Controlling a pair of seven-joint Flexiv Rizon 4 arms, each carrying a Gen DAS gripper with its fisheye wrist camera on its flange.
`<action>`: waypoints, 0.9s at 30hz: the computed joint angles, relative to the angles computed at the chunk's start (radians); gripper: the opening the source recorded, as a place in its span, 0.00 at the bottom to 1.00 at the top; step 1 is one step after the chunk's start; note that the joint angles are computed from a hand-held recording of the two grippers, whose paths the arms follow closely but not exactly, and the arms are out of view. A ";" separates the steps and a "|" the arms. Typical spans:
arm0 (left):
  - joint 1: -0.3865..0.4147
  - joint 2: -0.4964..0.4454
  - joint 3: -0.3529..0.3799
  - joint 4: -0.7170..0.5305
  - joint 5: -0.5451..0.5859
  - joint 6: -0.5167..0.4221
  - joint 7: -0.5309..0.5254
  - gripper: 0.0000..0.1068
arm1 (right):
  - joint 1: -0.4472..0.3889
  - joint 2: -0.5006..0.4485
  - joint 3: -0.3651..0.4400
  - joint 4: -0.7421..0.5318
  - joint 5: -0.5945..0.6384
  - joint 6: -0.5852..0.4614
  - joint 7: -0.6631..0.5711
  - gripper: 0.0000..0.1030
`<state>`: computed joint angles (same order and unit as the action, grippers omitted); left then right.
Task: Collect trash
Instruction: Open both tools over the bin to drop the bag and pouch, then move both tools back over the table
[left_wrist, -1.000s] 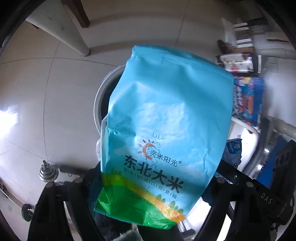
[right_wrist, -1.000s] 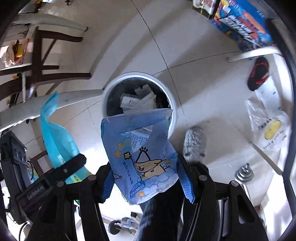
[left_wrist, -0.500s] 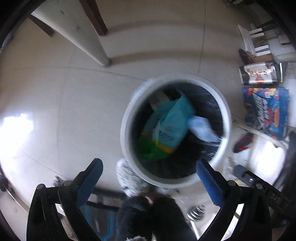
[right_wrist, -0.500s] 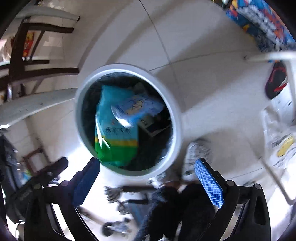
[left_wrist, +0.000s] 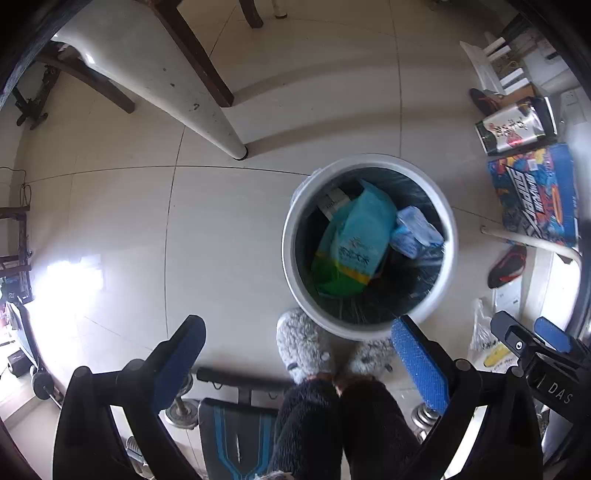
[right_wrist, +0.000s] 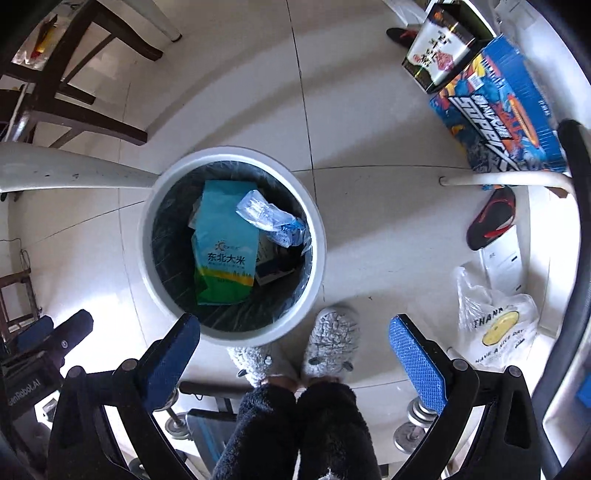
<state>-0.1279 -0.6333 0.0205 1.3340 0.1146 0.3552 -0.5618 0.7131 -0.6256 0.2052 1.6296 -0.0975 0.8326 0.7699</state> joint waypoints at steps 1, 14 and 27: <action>0.003 0.019 0.000 0.002 -0.003 -0.016 0.007 0.96 | 0.001 0.012 0.004 -0.014 0.001 -0.032 0.001 1.00; 0.039 0.161 -0.009 -0.139 -0.019 -0.298 0.092 0.96 | 0.042 0.145 0.027 -0.238 -0.012 -0.403 0.032 1.00; 0.087 0.117 -0.038 -0.568 -0.098 -0.675 0.188 0.96 | 0.147 0.130 -0.020 -0.729 -0.072 -0.896 0.059 1.00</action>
<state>-0.0406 -0.5161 -0.0171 0.7661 0.0166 -0.3202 -0.3738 0.8601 -0.4956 0.1854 0.9005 -0.1697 -0.0629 0.8285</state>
